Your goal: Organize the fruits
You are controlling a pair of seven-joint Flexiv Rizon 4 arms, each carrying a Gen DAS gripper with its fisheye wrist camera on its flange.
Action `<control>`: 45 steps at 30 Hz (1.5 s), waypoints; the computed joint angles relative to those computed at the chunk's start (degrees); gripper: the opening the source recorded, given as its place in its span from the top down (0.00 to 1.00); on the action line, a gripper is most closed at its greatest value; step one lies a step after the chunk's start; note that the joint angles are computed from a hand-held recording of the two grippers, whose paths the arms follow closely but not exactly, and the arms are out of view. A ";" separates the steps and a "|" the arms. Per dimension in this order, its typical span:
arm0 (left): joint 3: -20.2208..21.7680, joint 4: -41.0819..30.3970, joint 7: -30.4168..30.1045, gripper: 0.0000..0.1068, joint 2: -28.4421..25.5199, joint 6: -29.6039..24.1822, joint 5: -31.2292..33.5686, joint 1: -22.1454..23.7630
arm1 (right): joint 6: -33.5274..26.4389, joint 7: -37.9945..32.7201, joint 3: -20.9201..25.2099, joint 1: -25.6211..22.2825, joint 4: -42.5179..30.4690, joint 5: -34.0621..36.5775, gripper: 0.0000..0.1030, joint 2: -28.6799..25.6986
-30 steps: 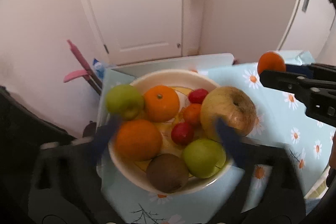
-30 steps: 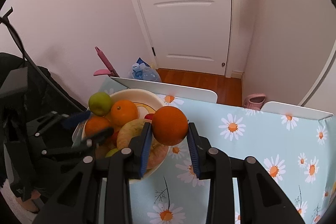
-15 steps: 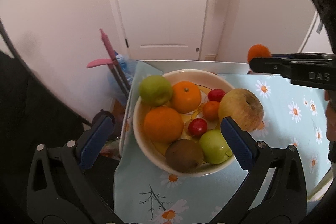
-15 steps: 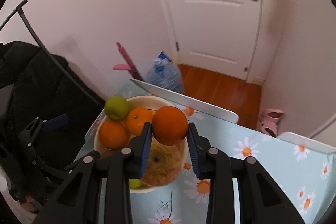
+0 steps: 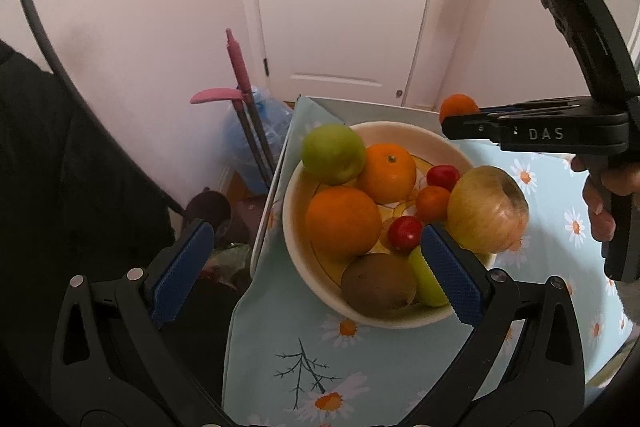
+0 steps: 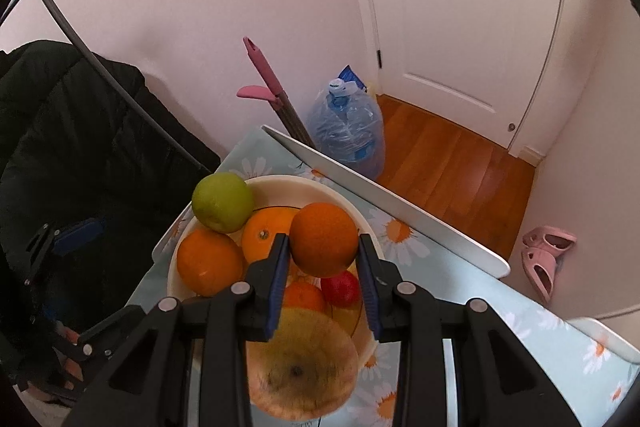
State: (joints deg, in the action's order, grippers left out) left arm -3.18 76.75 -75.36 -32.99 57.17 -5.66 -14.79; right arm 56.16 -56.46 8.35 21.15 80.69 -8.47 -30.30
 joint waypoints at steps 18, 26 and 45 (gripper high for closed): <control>-0.86 3.87 2.22 0.04 2.57 2.27 -0.45 0.88 | 3.41 7.32 -3.48 2.67 2.84 -5.29 0.11 1.00; -2.00 7.65 6.29 0.04 6.66 5.01 -2.26 1.47 | 4.24 22.28 -6.89 6.58 12.38 -16.98 0.11 9.08; -0.64 12.47 0.37 0.04 14.97 11.39 3.07 -5.27 | -25.70 50.77 5.68 2.78 27.38 -38.58 0.01 33.82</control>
State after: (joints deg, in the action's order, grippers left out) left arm -3.82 89.22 -74.99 -18.02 68.57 -2.59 -20.06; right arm 30.46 -5.69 14.03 23.94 108.07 -47.05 3.52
